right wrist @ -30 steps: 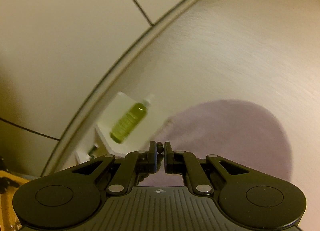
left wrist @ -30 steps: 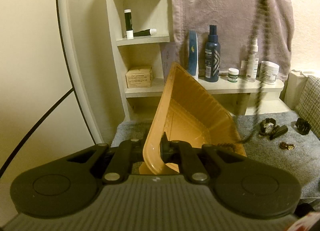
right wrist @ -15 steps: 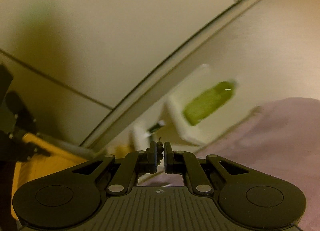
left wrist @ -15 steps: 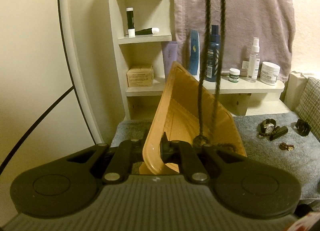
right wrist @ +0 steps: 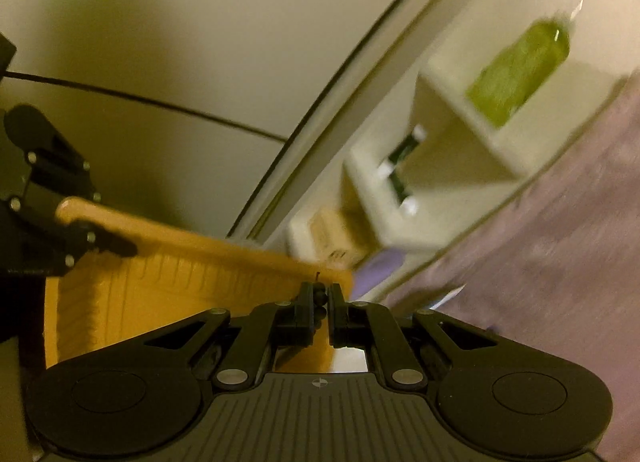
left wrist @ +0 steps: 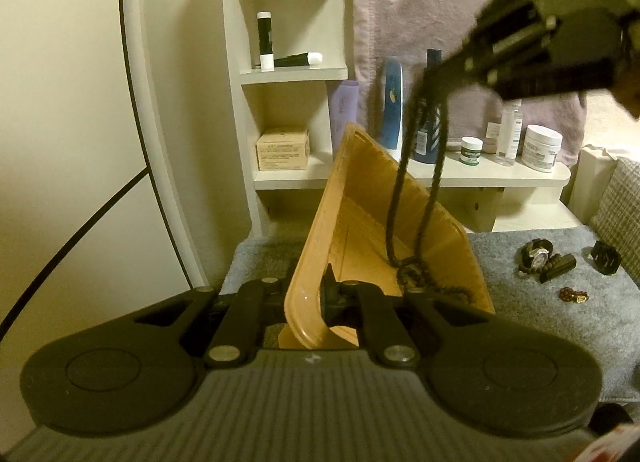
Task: Organize jewelry
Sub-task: 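Lower the dark bead strand into the tray and open the right tool, then grasp the brown bead bracelet from the carpet with the right tool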
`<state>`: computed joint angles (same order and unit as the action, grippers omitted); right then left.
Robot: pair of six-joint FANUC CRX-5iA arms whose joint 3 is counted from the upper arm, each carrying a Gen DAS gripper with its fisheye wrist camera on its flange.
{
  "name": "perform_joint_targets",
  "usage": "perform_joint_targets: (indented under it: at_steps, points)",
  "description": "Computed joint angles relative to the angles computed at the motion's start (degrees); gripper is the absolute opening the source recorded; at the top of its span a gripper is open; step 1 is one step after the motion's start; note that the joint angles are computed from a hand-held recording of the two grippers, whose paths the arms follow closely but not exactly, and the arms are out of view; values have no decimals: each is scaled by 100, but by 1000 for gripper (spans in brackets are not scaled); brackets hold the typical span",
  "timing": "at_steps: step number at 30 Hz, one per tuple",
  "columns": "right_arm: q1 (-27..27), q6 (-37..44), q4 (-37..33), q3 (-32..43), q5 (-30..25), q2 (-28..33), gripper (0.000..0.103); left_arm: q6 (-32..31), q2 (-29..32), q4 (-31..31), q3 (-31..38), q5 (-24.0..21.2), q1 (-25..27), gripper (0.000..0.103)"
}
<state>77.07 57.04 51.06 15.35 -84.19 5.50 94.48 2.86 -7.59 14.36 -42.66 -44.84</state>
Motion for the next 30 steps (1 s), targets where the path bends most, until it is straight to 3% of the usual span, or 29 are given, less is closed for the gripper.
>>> perform_joint_targets:
  at_steps: [9, 13, 17, 18, 21, 24, 30]
  points:
    - [-43, -278, -395, -288, 144, -133, 7, -5, 15, 36, 14, -14, 23, 7]
    - [41, -902, -233, -561, 289, -328, 8, 13, 28, 26, 26, -30, 23, 7]
    - [321, -1814, 317, -1003, 103, -648, 23, 19, 21, 41, 10, -36, 33, 7]
    - [444, -2177, 511, -1144, -49, -744, 33, 23, 21, 38, 11, -41, 34, 7]
    - [927, -3352, 1043, -1640, -728, -1041, 48, 35, 14, 25, 5, -36, 25, 7]
    - [1536, -4425, 1151, -2038, -1849, -1242, 49, 68, 16, -22, 9, -34, 7, 7]
    - [2411, -6738, 708, -2365, -3234, -1248, 50, 119, 8, -86, 16, -43, -21, 7]
